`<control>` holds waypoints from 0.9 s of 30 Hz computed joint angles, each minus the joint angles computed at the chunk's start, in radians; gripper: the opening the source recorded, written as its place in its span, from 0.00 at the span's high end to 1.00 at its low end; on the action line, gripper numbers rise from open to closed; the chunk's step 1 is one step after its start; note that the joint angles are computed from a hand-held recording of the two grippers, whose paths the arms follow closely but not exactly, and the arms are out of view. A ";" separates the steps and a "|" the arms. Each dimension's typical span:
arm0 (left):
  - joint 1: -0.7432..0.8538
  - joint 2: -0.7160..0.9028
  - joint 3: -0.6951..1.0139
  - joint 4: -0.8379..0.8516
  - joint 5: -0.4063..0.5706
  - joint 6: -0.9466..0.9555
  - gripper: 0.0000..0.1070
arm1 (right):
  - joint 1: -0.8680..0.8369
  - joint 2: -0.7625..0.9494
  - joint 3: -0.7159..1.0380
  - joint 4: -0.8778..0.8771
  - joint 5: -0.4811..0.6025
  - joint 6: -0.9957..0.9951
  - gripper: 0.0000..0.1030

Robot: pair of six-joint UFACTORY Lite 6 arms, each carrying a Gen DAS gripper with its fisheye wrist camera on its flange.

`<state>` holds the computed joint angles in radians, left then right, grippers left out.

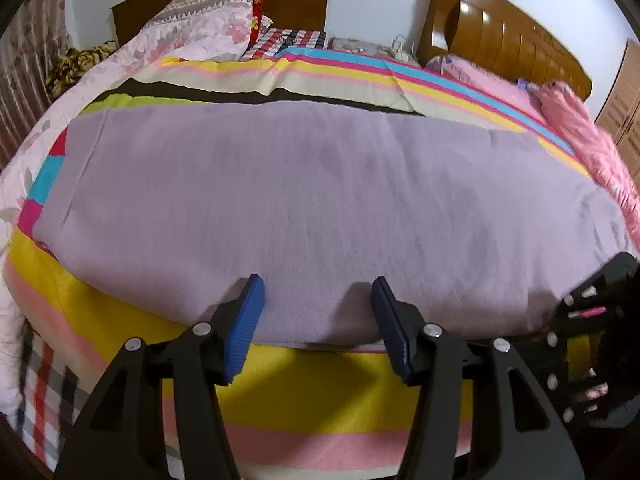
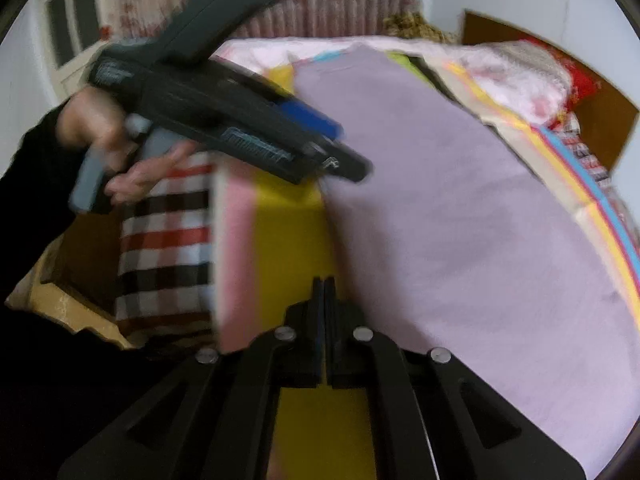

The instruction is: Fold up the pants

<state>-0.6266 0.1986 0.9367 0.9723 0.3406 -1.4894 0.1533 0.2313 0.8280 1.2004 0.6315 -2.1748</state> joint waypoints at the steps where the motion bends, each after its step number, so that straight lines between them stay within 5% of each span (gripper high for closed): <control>1: -0.003 0.005 0.020 -0.057 0.023 0.056 0.48 | -0.002 -0.064 -0.036 0.018 -0.040 -0.047 0.99; 5: -0.022 -0.040 0.029 -0.053 0.068 0.009 0.44 | -0.168 -0.106 0.048 0.023 0.153 0.050 0.93; 7: -0.025 -0.068 0.013 0.042 0.062 -0.101 0.35 | -0.240 -0.032 0.147 0.030 0.191 0.143 0.50; 8: -0.018 -0.069 0.013 0.100 0.053 -0.168 0.32 | -0.252 0.000 0.176 0.037 0.177 0.167 0.43; 12: -0.013 0.050 0.117 0.014 0.041 -0.071 0.30 | -0.213 0.068 0.185 0.023 0.001 0.223 0.44; 17: -0.068 0.132 0.121 0.127 0.091 -0.148 0.28 | -0.183 0.032 0.061 0.006 -0.044 0.187 0.43; 19: -0.043 0.127 0.136 0.035 0.071 -0.062 0.28 | -0.195 0.031 0.068 -0.053 -0.028 0.227 0.44; 22: 0.001 0.117 0.201 -0.176 0.068 0.141 0.28 | -0.238 0.028 0.143 -0.092 0.001 0.264 0.44; 27: 0.016 0.265 0.496 -0.166 0.092 0.254 0.10 | -0.263 0.210 0.441 -0.083 -0.096 0.404 0.32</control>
<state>-0.6104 0.4639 1.4332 0.8066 0.4326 -1.2353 -0.1096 0.4409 1.2689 1.1174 0.5357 -1.7711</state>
